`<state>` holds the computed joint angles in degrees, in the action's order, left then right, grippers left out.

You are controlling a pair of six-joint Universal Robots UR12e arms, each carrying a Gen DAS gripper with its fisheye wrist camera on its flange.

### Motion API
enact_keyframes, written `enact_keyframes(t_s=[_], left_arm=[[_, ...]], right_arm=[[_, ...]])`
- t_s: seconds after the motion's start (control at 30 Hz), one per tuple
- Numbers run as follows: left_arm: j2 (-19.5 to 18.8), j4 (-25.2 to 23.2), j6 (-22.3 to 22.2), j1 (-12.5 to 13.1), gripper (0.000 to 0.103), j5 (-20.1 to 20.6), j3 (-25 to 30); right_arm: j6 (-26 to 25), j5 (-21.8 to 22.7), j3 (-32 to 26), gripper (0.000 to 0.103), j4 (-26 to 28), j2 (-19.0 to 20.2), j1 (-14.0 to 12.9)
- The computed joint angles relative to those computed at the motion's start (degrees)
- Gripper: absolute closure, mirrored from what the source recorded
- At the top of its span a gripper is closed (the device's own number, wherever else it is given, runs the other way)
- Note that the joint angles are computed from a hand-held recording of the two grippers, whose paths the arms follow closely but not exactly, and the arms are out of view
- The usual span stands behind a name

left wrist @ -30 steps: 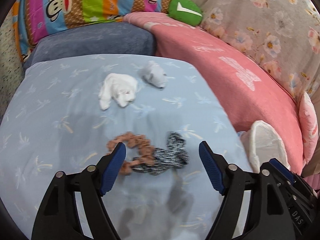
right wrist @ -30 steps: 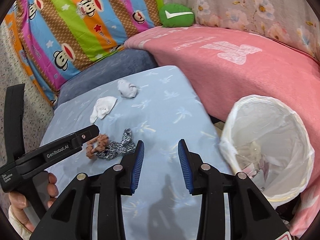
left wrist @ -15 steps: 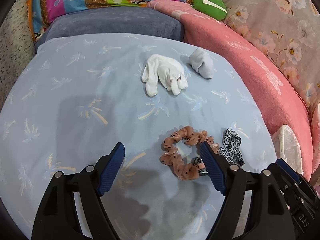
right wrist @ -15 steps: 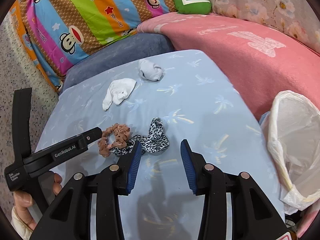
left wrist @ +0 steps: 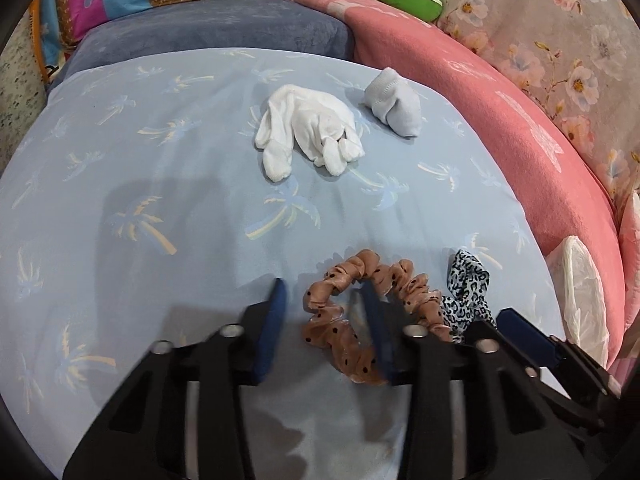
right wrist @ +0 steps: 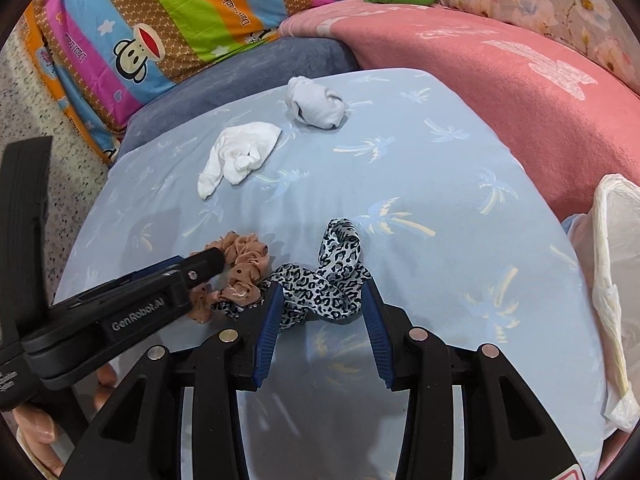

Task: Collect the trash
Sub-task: 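Grasp the brown scrunchie with the left tool while the right tool grasps the leopard-print scrunchie, then carry both scrunchies over the wastebasket with both tools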

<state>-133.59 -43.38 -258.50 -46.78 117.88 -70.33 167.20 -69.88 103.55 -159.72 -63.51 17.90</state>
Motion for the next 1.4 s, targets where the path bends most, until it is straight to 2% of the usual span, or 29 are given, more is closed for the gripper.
enact_keyframes(t_s=[0.03,0.1,0.23,0.3,0.33,0.4,0.43,0.67,0.9,1.2,1.4], left_arm=[[0.07,0.49,-0.07,0.06,0.085,-0.33,-0.24],[0.16,1.29,0.1,0.09,0.09,-0.49,-0.6],[0.34,1.56,0.12,0.05,0.093,-0.36,-0.99],[0.38,1.62,-0.09,0.08,0.094,-0.47,-1.02],[0.47,1.62,-0.3,0.07,0.094,-0.48,-1.14],[0.73,1.8,-0.76,0.12,0.094,-0.82,-1.47],[0.81,1.83,-0.95,0.13,0.094,-0.83,-1.53],[1.34,0.75,-0.31,-0.58,0.094,1.66,-0.64],[0.57,-0.44,2.62,-1.54,0.095,5.27,3.22],[-2.24,-1.36,8.8,-2.64,0.095,9.23,11.03],[-6.07,-1.56,14.82,-3.33,0.095,10.19,18.95]], right_arm=[[0.06,-0.11,-0.24,0.062,0.24,0.3,0.05],[0.0,-0.4,-0.57,0.062,0.75,0.78,0.18],[-0.98,-1.9,-0.33,0.067,-0.83,1.09,0.68],[-1.76,-2.94,-0.25,0.081,-1.32,1.18,0.98],[-2.21,-3.19,-0.19,0.084,-1.31,1.13,1.03],[-2.54,-2.78,-0.26,0.096,-0.49,0.99,0.95],[-2.7,-2.63,-0.33,0.098,0.09,0.88,0.92],[-2.47,-1.29,1.29,0.099,-2.28,-1.42,0.31],[-0.73,1.34,2.49,0.099,-5.57,-4.23,-1.57],[3.48,4.02,3.97,0.099,-10.89,-7.78,-6.04],[5.59,4.67,4.85,0.099,-13.54,-9.58,-9.55]])
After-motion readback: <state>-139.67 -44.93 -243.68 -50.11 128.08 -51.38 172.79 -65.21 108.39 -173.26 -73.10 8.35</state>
